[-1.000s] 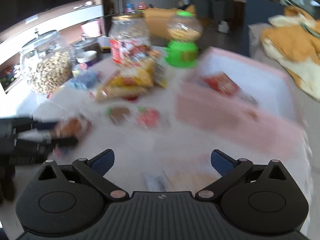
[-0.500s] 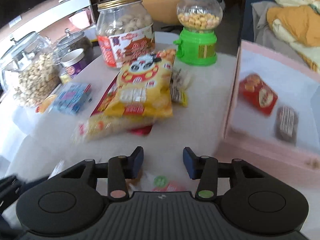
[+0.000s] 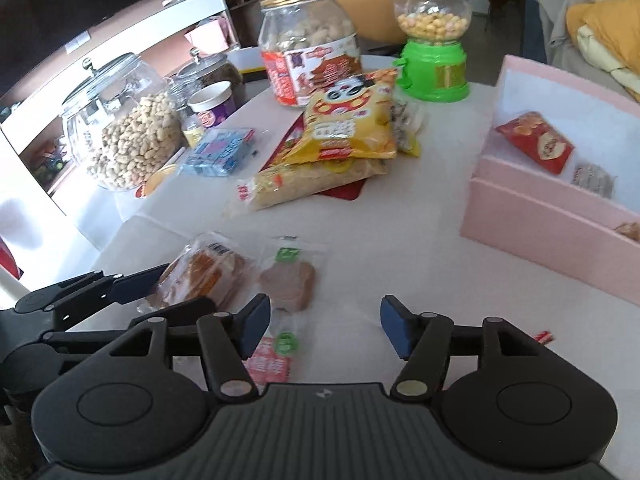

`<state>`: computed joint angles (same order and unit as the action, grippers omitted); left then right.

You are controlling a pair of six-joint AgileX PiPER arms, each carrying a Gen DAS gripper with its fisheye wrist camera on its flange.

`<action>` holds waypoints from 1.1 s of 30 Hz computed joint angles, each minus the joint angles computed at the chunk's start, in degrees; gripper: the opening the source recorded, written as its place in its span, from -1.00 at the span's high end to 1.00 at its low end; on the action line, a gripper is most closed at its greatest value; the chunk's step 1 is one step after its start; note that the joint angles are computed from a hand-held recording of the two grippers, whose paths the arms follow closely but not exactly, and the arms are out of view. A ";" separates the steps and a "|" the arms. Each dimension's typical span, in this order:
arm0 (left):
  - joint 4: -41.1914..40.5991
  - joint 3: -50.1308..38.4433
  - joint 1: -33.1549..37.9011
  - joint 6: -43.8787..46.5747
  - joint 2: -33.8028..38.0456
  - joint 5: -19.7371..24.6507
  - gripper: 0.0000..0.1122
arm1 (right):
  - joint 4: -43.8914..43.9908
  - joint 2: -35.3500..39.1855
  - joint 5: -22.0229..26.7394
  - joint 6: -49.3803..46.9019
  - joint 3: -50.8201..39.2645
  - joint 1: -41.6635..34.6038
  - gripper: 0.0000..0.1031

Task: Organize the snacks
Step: 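Lift the round cake with the left gripper while the right gripper grasps the hawthorn stick packet, then release the cake into the pink box with the left gripper while the right releases the hawthorn packet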

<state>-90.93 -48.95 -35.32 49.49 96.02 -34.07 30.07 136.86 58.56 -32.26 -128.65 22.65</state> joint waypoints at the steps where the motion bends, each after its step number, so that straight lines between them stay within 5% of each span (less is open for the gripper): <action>1: 0.00 -0.01 0.10 0.13 0.02 0.07 -0.11 | -0.40 0.02 -0.83 0.19 0.24 0.54 -0.26; 7: 1.71 0.72 0.61 -1.73 -0.29 0.79 -0.11 | -5.10 3.31 -2.12 2.94 -5.19 3.58 -0.47; 13: 3.85 1.59 1.05 -4.39 -0.66 1.45 -0.11 | -3.91 -1.92 -10.07 -4.62 6.35 2.14 -0.50; 20: 4.17 1.72 1.14 -4.85 -0.74 1.61 -0.12 | -4.41 -2.15 -12.17 -4.56 7.37 2.35 -0.49; 22: 3.58 1.49 1.07 -4.20 -0.65 1.60 -0.12 | -6.11 -3.48 -14.82 -5.59 10.09 3.60 -0.28; 23: 2.93 1.23 1.00 -3.35 -0.56 1.53 -0.12 | -5.44 -4.79 -15.43 -7.87 12.08 3.87 0.14; 24: 1.72 0.67 0.92 -1.62 -0.28 1.35 -0.12 | -4.87 -5.33 -13.89 -8.65 12.16 3.74 0.28; 28: -5.64 -3.00 -0.18 9.67 1.24 -0.13 -0.11 | -2.12 -9.72 -12.16 -9.01 16.87 0.89 0.29; 33: -6.80 -8.23 1.44 14.98 2.72 9.00 -0.10 | 5.89 -17.82 -16.19 -17.25 28.84 -7.29 0.29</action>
